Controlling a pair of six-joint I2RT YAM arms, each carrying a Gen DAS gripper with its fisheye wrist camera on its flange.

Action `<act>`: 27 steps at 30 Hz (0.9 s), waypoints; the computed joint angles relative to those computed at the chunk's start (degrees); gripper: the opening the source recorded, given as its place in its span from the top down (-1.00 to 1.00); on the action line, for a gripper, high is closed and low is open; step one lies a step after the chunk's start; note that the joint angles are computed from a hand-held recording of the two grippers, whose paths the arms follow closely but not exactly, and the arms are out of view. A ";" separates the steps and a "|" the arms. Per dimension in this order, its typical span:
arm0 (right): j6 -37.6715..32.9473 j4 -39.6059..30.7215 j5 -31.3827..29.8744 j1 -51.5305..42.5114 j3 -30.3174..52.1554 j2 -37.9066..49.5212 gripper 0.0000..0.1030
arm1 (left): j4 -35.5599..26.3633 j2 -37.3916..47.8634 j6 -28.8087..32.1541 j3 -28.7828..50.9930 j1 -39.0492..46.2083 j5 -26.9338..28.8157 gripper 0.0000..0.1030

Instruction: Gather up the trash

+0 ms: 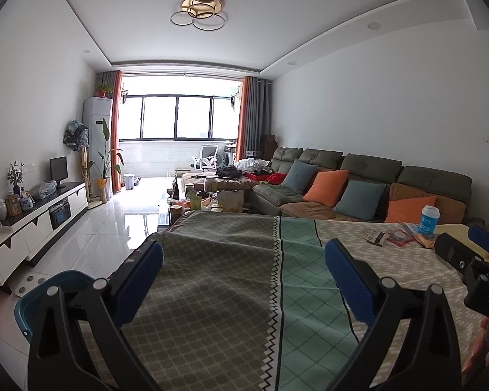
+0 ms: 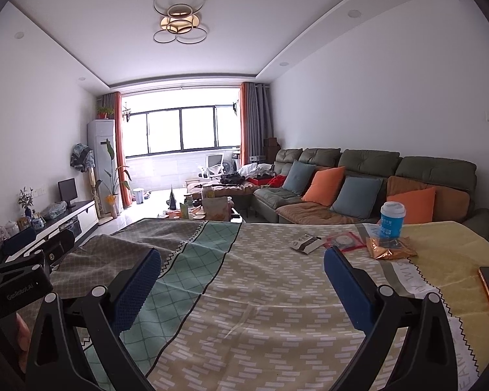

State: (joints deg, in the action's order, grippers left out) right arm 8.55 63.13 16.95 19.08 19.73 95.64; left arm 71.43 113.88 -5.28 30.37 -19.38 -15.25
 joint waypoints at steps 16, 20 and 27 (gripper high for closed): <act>0.04 0.18 -0.04 -0.06 -0.01 0.01 -0.93 | 0.17 0.52 -0.14 0.44 -0.55 -0.47 -0.93; -0.04 0.09 -0.15 -0.11 0.03 0.01 -0.93 | -0.06 0.41 -0.13 0.45 -0.45 -0.29 -0.93; -0.06 0.29 -0.02 -0.06 0.04 0.09 -0.93 | -0.15 0.30 -0.16 0.51 -0.20 0.37 -0.93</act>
